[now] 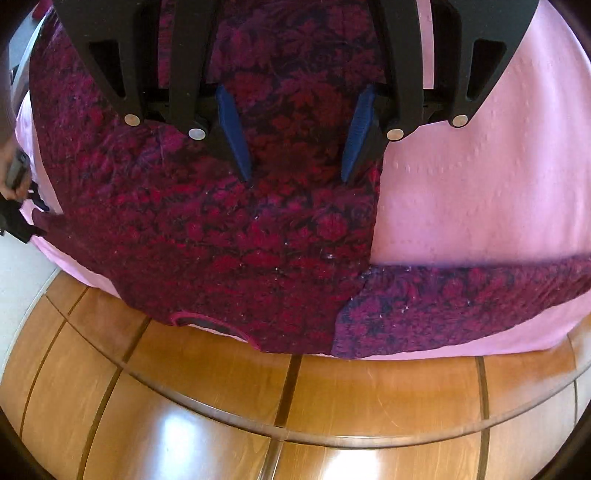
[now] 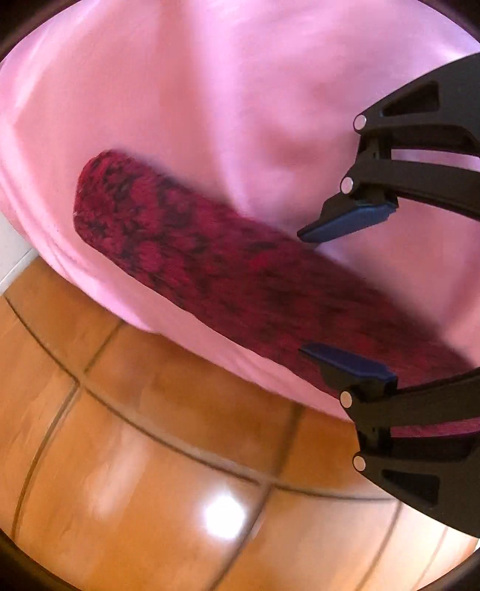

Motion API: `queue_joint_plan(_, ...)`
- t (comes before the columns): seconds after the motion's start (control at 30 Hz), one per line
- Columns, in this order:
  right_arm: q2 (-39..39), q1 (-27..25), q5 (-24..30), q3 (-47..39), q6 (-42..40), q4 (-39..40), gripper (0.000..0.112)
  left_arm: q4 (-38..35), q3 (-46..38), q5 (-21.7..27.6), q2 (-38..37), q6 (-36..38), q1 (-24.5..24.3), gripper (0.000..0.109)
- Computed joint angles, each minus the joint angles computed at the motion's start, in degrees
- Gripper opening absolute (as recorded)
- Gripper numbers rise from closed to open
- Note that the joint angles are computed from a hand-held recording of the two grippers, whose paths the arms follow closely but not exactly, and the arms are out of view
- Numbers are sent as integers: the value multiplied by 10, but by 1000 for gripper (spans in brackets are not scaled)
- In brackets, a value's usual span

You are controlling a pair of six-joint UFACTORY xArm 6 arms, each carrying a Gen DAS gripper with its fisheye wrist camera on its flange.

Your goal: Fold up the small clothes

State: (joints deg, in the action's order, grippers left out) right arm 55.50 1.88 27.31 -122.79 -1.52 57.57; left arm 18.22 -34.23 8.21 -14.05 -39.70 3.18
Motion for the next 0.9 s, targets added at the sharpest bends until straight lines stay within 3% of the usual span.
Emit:
queue_joint_plan(0.03, 26, -1, 12, -44, 42, -60, 52, -12, -3, -4, 7, 12, 2, 50)
queue_joint_plan(0.07, 52, -4, 30, -88, 81, -120, 26, -24, -1, -4, 5, 22, 1, 50)
queue_joint_plan(0.1, 64, -6, 46, -114, 102, -180, 15, -37, 3, -9, 3, 34, 2, 50)
queue_joint_plan(0.17, 42, 2, 23, -94, 123, -262, 13, -41, 9, -10, -2, 34, 2, 50)
queue_joint_plan(0.27, -44, -2, -67, 47, 137, -346, 12, -27, 5, -24, 13, 22, 5, 52)
queue_joint_plan(0.33, -36, -10, -37, 57, 155, -377, 13, 4, 6, -28, 15, -1, 8, 54)
queue_joint_plan(0.37, -24, -13, -28, 50, 139, -357, 14, 15, 3, -26, 17, -10, 8, 54)
queue_joint_plan(0.47, -56, -10, -69, 112, 37, -212, 45, -48, 8, -26, 10, 45, 3, 55)
queue_joint_plan(0.57, -122, -2, -66, 194, -85, -99, 61, -104, 26, -23, -19, 88, 0, 55)
queue_joint_plan(0.63, -177, 1, -36, 256, -204, -6, 61, -111, 50, -19, -52, 85, 3, 55)
queue_joint_plan(0.77, -290, 7, 85, 389, -409, 133, 61, -87, 111, 23, -151, 63, 13, 55)
queue_joint_plan(0.83, -347, 12, 153, 461, -472, 159, 60, -134, 143, 50, -199, 99, 16, 55)
queue_joint_plan(0.9, -402, 23, 203, 537, -509, 154, 58, -246, 177, 86, -254, 186, 14, 55)
